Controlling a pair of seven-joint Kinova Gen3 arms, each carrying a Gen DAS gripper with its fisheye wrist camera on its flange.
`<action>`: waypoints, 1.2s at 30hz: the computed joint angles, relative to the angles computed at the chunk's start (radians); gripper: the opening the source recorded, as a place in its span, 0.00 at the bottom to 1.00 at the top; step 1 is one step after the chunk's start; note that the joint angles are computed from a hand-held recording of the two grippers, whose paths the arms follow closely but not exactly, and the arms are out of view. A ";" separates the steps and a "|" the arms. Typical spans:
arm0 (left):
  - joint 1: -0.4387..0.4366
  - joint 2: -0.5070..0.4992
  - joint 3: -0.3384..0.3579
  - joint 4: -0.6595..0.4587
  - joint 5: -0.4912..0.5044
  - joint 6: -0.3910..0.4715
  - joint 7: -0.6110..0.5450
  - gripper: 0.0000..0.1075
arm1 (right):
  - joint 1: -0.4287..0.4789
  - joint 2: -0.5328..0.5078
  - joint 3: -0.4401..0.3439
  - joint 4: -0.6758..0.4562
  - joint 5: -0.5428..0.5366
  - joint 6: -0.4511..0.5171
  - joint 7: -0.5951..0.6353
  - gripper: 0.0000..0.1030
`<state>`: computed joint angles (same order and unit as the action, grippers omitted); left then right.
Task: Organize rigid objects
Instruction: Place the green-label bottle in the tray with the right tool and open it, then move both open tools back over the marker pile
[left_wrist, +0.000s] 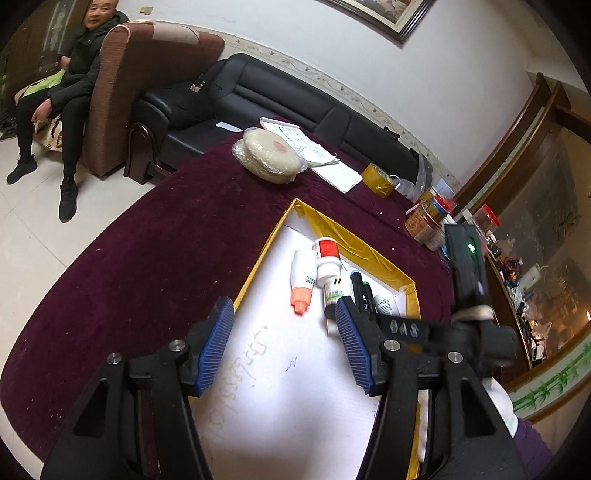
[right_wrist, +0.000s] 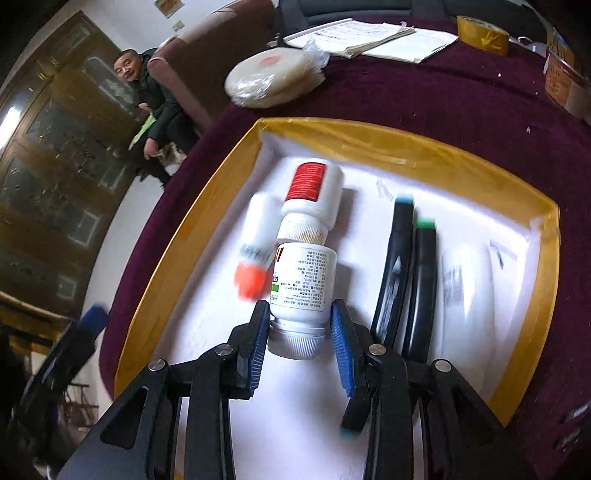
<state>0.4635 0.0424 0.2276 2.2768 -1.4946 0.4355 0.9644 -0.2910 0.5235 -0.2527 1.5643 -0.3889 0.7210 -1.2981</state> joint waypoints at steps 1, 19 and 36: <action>0.006 -0.001 -0.002 0.001 0.002 0.004 0.003 0.54 | 0.002 0.001 0.004 -0.005 0.002 0.008 -0.015 0.30; 0.227 0.028 -0.145 -0.120 0.213 0.006 -0.253 0.62 | 0.433 -0.347 0.080 0.370 -0.534 -0.086 0.614 0.72; -0.102 0.605 0.529 -0.800 0.356 0.225 -0.929 0.62 | 0.839 -0.100 0.165 0.345 -0.895 -0.063 0.932 0.72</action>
<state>0.3613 0.6473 0.7562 1.4766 -1.1390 0.6609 0.0350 0.5480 0.4234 -0.0878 1.9092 -1.2837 0.6583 -0.3657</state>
